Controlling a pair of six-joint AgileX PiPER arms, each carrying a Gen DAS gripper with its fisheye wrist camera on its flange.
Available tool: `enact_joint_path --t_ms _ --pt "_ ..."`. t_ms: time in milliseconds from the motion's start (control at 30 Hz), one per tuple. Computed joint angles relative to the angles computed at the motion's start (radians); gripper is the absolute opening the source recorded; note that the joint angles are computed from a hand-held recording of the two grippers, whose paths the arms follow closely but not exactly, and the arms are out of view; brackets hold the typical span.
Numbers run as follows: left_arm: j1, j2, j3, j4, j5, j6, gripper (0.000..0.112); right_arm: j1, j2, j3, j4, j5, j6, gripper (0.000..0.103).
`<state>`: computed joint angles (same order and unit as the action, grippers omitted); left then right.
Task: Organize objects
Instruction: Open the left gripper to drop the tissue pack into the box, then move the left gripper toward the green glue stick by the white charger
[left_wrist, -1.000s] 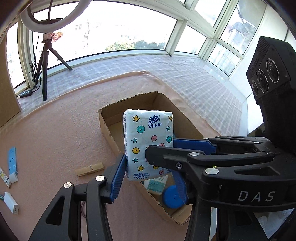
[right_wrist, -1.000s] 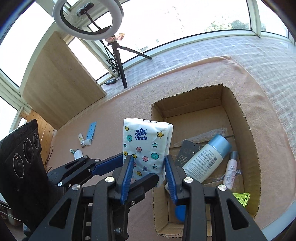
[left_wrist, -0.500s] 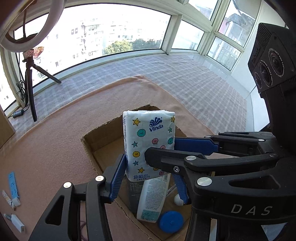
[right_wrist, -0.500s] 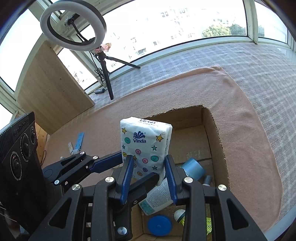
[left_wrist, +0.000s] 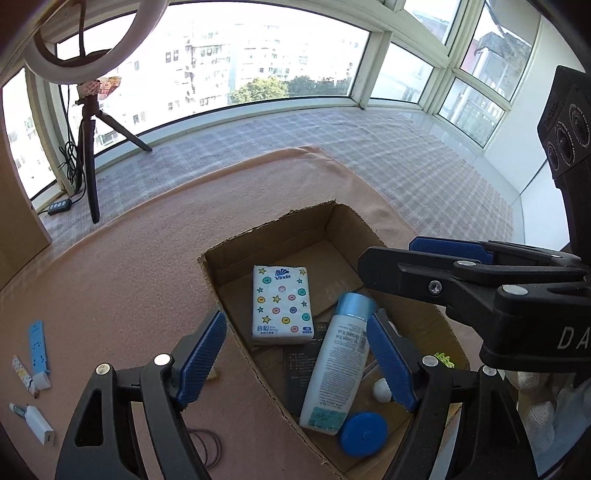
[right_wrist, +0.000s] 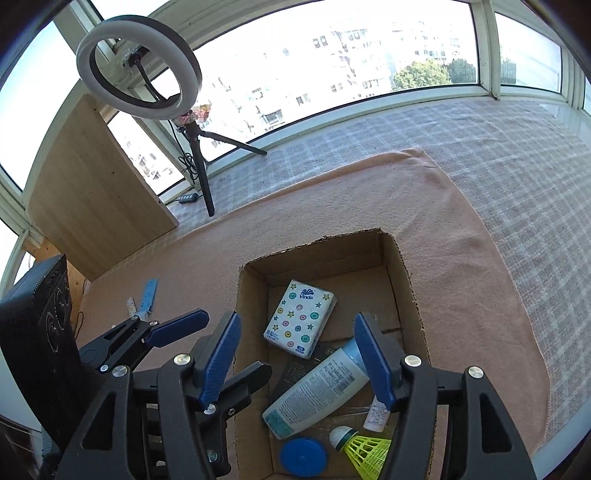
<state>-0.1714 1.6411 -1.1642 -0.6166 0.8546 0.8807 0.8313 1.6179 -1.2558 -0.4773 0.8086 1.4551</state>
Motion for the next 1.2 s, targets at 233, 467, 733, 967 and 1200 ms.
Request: enact_joint_path --t_ms 233,467,733,967,1200 --pt "0.053 -0.065 0.058 0.015 -0.006 -0.002 0.081 0.056 0.029 -0.044 -0.031 0.043 0.034 0.061" --pt "0.227 -0.074 0.085 -0.065 0.085 0.161 0.081 0.158 0.109 -0.132 -0.108 0.117 0.139 0.061" --pt "0.492 0.022 0.036 -0.070 0.201 0.325 0.081 0.231 0.251 -0.316 -0.136 0.196 0.183 0.061" --pt "0.714 0.184 -0.155 -0.037 0.281 0.384 0.081 0.248 0.390 -0.489 -0.072 0.181 0.152 0.060" --pt "0.818 0.370 -0.396 0.019 0.317 0.319 0.081 0.256 0.505 -0.630 0.021 0.167 0.080 0.060"
